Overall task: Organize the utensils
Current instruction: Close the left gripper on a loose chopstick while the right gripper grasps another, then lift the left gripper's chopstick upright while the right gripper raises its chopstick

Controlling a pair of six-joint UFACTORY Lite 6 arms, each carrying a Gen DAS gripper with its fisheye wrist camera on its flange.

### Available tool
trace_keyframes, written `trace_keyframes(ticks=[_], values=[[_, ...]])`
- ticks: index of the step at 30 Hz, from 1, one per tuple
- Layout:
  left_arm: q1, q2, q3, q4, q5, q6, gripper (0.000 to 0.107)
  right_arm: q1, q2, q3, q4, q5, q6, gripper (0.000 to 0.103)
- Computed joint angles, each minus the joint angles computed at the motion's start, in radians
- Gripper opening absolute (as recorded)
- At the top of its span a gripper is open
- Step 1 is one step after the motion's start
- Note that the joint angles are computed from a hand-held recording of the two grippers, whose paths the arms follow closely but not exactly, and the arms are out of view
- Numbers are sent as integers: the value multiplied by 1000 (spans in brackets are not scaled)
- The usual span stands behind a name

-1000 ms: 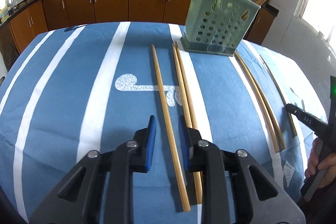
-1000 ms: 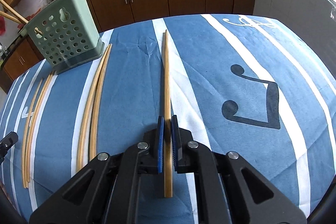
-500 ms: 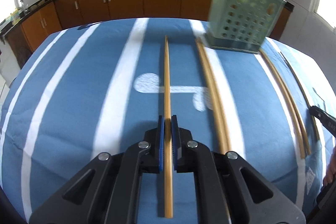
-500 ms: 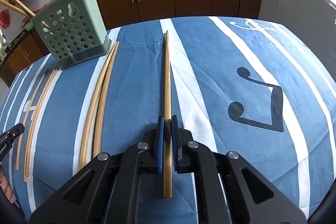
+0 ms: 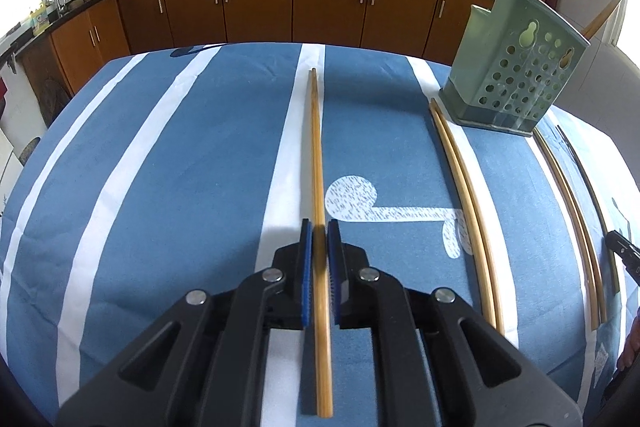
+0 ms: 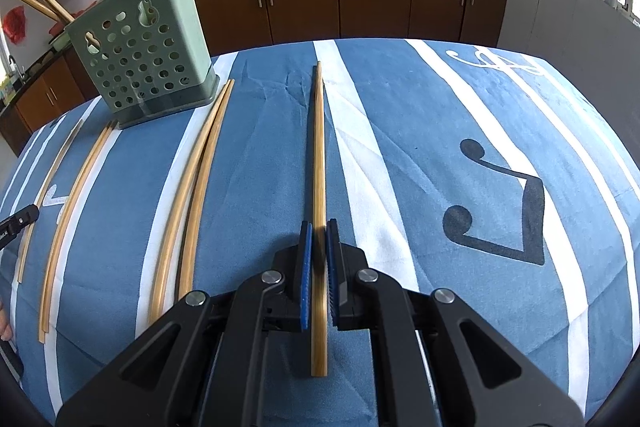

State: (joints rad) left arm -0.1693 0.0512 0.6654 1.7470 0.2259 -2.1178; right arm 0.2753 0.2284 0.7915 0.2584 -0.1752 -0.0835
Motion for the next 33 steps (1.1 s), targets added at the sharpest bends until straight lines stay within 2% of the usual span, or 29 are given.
trace_keyframes(ticks=[14,24,29,33], values=[[18,-14,-16,109,-31,-114,11,-2,0,0,-13,0,14,9],[20,-13,-16,122,-34,-127,11,-2,1,1,-18,0,19,9],[-11,-39,-42,31,-9,-36,11,5,-22,-28,-6,-5,12,9],[-47,-104,-105,-11,4,-9,14,2,-58,-73,-76,-11,86,9]])
